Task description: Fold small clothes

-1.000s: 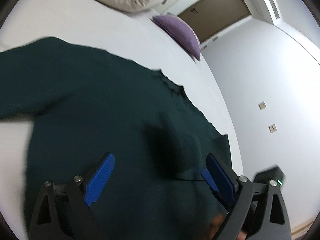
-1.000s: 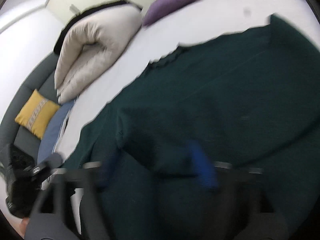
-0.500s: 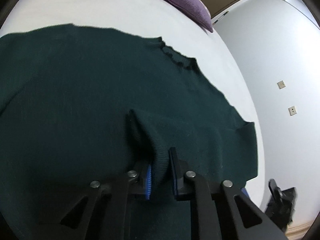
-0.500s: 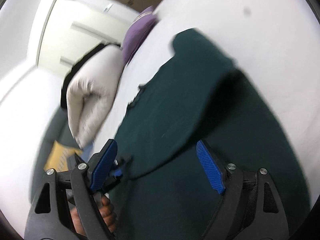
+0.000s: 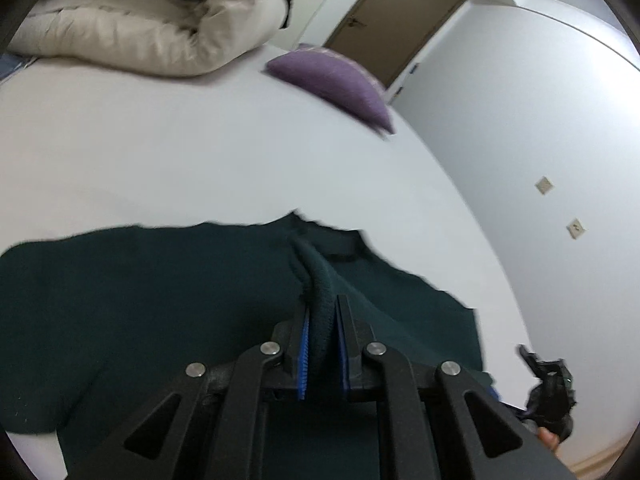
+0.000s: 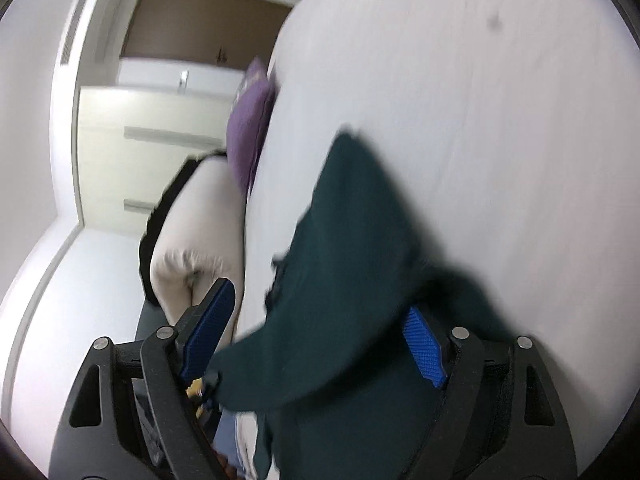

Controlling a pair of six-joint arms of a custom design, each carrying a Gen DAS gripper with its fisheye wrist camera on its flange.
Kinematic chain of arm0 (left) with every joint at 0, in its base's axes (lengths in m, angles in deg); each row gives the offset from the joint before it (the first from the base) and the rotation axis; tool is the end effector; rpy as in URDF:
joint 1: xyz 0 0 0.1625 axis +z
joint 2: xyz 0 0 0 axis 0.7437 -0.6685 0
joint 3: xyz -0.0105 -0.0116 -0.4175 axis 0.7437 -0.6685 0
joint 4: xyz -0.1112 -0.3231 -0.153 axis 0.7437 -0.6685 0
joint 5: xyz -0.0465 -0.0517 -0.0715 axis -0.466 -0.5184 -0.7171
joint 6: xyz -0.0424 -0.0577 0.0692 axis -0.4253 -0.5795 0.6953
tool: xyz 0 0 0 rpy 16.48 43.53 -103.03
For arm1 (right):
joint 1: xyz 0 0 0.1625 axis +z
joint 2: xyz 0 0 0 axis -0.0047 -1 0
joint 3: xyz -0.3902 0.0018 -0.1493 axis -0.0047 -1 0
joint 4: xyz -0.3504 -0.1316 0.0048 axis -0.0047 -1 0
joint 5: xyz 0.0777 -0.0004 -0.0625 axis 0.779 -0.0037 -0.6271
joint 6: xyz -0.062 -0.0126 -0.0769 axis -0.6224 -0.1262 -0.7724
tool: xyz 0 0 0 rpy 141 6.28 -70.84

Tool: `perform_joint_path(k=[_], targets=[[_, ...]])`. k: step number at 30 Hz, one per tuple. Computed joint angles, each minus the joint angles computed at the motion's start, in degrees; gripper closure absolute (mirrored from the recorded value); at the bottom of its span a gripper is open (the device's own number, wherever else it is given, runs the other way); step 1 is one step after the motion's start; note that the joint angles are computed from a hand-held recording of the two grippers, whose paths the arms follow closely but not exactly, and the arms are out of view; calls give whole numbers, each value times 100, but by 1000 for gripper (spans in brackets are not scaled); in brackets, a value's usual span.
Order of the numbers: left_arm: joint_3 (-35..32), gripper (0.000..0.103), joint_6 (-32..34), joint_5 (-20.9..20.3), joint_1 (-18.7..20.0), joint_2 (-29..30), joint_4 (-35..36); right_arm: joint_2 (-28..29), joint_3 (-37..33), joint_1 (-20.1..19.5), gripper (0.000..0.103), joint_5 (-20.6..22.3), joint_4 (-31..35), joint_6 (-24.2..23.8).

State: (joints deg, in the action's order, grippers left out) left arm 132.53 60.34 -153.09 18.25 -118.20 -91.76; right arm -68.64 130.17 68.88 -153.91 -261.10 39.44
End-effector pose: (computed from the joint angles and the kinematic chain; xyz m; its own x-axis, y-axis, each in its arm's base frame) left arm -0.1483 -0.7655 0.1217 -0.9681 0.0589 -0.2436 0.1920 0.7990 -0.5698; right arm -0.0595 -0.6047 0.2018 -0.8534 0.2560 -0.4541 0.5212 0.4253 -0.7399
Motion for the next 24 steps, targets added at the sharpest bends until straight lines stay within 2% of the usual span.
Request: perform_joint_path(k=[1, 3, 5, 8, 11, 14, 17, 19, 20, 21, 23, 24], targets=[[-199, 91, -47, 39, 38, 164, 74, -11, 15, -124, 31, 171, -48, 114], [-177, 92, -193, 41, 173, 238, 151, 7, 32, -310, 44, 390, -76, 259], [-120, 92, -261, 60, 244, 286, 173, 28, 72, -395, 60, 474, -113, 49], [183, 92, -140, -57, 330, 216, -201, -54, 139, -409, 60, 483, 54, -274], [290, 92, -29, -131, 329, 127, -339, -388, 276, -279, 57, 179, 622, -609], [397, 92, 294, -67, 260, 15, -526, -734, 351, -31, 57, -152, 1123, -1222], [384, 92, 443, -3, 202, -5, -548, -912, 152, 403, 57, -975, 1234, -1807], [294, 92, 407, 72, 174, 56, -399, -829, -281, 692, 57, -1636, 1481, -2073], [276, 92, 383, 71, 193, 63, -307, -719, -664, 805, 57, -1927, 1840, -2298], [224, 92, 341, 93, 204, 97, -223, -510, -1135, 942, 57, -2424, 2162, -2566], [215, 92, 253, 72, 234, 123, -201, -119, -1900, 1159, 57, -3258, 2798, -2808], [211, 92, 188, 36, 274, 118, -146, 73, -2303, 1169, 57, -3426, 3261, -2845]])
